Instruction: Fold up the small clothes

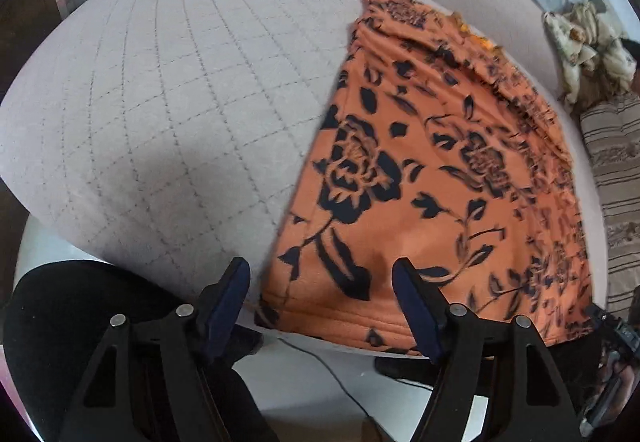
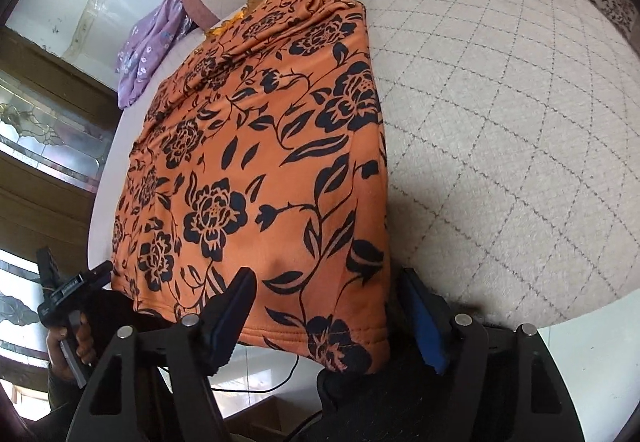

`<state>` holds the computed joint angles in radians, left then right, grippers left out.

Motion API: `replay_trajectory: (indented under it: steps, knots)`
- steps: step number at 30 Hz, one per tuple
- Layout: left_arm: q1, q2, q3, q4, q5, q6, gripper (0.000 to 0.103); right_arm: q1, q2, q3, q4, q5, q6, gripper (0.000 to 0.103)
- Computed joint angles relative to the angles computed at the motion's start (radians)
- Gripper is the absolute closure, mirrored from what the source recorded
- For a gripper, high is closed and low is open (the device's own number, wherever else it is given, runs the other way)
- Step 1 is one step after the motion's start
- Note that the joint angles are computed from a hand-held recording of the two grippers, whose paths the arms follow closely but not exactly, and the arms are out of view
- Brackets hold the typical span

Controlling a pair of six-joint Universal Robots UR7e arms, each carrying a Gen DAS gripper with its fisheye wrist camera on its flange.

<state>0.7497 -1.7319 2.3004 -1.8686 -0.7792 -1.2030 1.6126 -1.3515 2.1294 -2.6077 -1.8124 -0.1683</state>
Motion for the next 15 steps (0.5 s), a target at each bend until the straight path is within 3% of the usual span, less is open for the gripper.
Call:
replay_trajectory:
  steps: [4,6,7,11,15]
  knots:
    - [0.012,0.004,0.001,0.028,0.000,-0.016,0.050,0.004,0.013,-0.008,0.002,-0.019,0.004,0.041]
    - [0.007,-0.004,0.003,0.035,0.005,-0.013,0.080,0.006,0.016,-0.010,0.003,-0.028,0.002,0.057]
    - [0.005,-0.016,0.011,0.018,-0.002,0.003,0.090,0.007,0.018,-0.010,0.003,-0.032,-0.002,0.062]
    - [-0.006,-0.029,0.016,-0.014,-0.015,0.016,0.095,0.006,0.019,-0.008,-0.008,-0.038,-0.001,0.081]
    - [-0.066,-0.078,0.010,0.021,0.010,-0.012,0.095,0.014,-0.009,0.007,-0.047,-0.013,-0.005,0.083]
